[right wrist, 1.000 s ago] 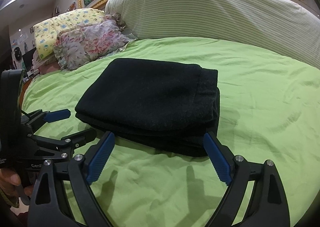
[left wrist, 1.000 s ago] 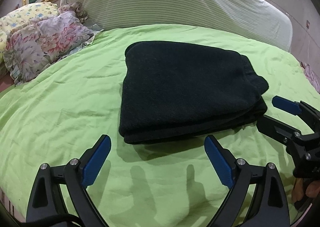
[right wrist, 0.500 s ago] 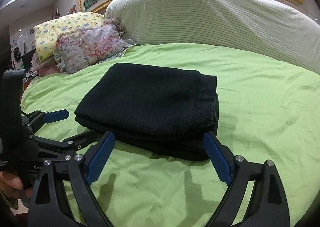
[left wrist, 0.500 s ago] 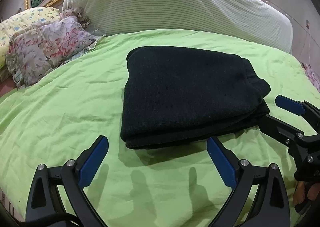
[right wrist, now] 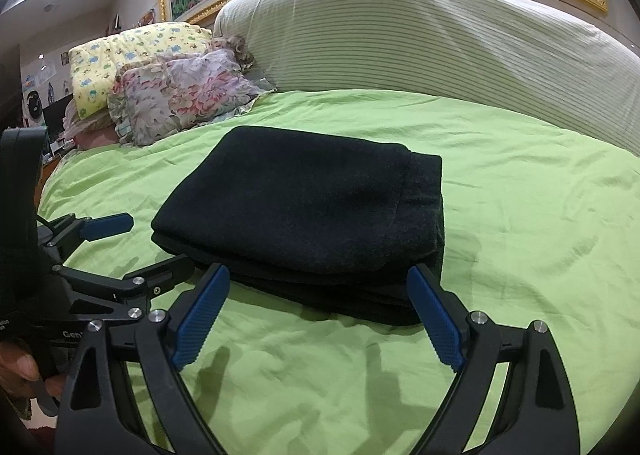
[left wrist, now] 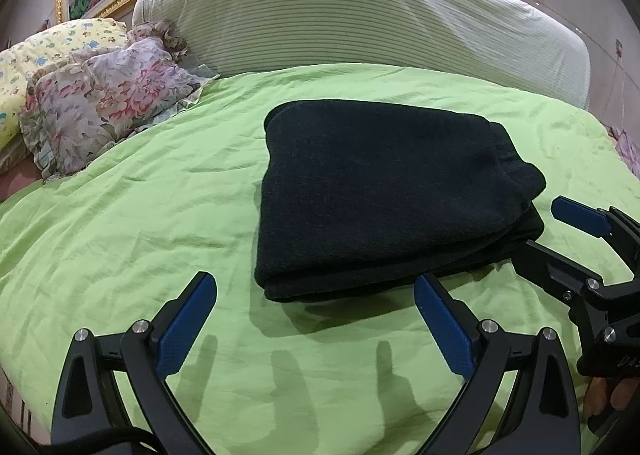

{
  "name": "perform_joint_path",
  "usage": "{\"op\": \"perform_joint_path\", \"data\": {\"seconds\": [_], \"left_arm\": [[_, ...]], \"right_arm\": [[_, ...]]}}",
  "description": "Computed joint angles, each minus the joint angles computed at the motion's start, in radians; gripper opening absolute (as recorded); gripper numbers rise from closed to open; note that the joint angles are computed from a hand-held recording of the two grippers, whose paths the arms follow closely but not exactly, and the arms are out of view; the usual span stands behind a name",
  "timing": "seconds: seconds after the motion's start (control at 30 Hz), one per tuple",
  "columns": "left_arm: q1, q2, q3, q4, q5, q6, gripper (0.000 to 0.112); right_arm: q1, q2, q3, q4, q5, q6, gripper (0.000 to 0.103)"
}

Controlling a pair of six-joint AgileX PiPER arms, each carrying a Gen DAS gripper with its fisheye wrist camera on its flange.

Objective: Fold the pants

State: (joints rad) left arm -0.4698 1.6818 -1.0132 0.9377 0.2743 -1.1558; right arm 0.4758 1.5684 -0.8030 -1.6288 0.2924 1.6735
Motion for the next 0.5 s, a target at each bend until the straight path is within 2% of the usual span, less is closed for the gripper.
{"op": "perform_joint_path", "data": {"seconds": [0.5], "left_arm": [[-0.011, -0.027, 0.010, 0.028, 0.031, -0.039, 0.100]], "right_arm": [[-0.027, -0.002, 0.004, -0.058, -0.030, 0.036, 0.092]]}}
